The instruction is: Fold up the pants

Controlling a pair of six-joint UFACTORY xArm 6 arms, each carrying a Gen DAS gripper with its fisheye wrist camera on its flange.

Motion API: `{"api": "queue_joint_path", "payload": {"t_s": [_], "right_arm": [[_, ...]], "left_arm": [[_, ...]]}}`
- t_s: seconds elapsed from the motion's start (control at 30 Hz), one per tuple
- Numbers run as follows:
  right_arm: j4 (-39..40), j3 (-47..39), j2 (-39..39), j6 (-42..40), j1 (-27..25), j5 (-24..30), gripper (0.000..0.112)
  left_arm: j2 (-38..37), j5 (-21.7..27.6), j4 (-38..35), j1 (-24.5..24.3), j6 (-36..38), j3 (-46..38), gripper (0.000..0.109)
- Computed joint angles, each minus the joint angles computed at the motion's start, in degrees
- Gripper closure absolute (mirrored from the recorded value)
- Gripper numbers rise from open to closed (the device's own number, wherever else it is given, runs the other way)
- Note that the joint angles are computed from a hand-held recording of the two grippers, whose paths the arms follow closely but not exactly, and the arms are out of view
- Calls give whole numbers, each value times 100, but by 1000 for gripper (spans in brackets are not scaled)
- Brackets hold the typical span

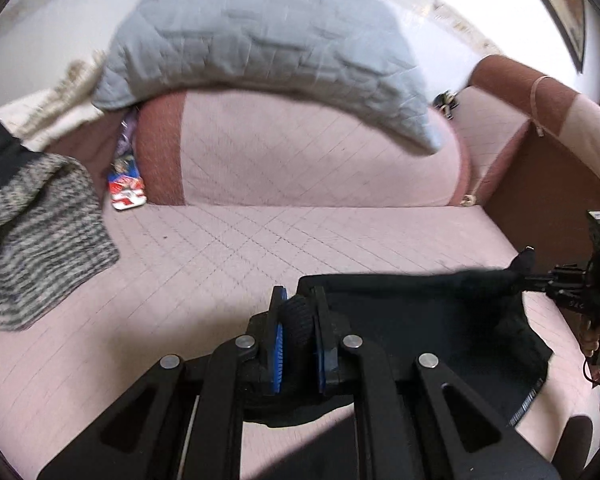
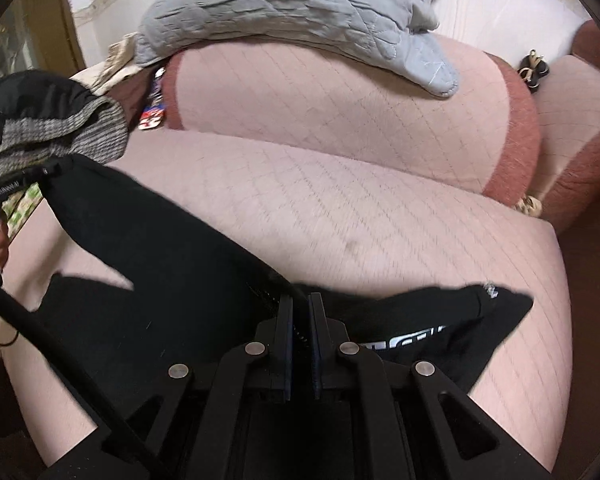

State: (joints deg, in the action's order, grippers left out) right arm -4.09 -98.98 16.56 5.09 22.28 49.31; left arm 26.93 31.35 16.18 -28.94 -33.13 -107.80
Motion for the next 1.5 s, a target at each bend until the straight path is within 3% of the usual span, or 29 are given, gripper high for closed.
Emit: {"api": "queue_joint_path", "payload": {"t_s": [0.13, 0.27, 0.47, 0.53, 0.6, 0.63, 0.67, 0.83, 0.97, 1.0, 1.03, 1.07, 1.3, 1.5], "right_arm": [[32, 1700, -1283, 294, 252, -381, 105], [221, 3217, -2309, 634, 480, -604, 105], [188, 4838, -3297, 1542, 819, -617, 104], [-65, 5222, -3628, 1933, 900, -690, 102], [-156, 5446, -3907, 2223, 933, -739, 83], [-246, 5517, -4020, 2388, 920, -774, 67], [-403, 5607, -4148, 2593, 941, -831, 63], [-548, 5648, -4241, 2961, 1030, -984, 63], [-565, 5629, -4095, 3172, 1092, -1109, 63], [-571, 5648, -4069, 3218, 1090, -1137, 63], [-582, 5685, -4075, 3264, 1081, -1157, 63], [-610, 5714, -4080, 3319, 1079, -1190, 63], [-946, 5840, -4346, 3501, 925, -1174, 63], [-982, 5793, -4228, 3674, 852, -1325, 63]], "left_arm": [[-1304, -340, 1402, -341, -1083, 1841, 96], [-2177, -161, 2323, -808, -2112, 3227, 93], [-3109, -113, 1553, -1185, -2626, 4868, 87], [-3413, -120, 1581, -1211, -2930, 5161, 72], [-3697, -135, 1752, -1178, -3390, 5387, 54], [-3769, -196, 1840, -1132, -3570, 5458, 48], [-3855, -311, 1890, -1029, -3809, 5533, 48], [-3365, -857, 1239, -637, -3696, 5144, 48], [-2582, -751, 804, -628, -3096, 4399, 49], [-2324, -545, 604, -653, -2771, 4112, 63], [-2131, -275, 415, -685, -2479, 3867, 99], [-1941, 49, 232, -723, -2214, 3602, 102], [-1939, 226, 936, -500, -2632, 3110, 103], [-1669, 538, 1061, -172, -2935, 2792, 102]]}}
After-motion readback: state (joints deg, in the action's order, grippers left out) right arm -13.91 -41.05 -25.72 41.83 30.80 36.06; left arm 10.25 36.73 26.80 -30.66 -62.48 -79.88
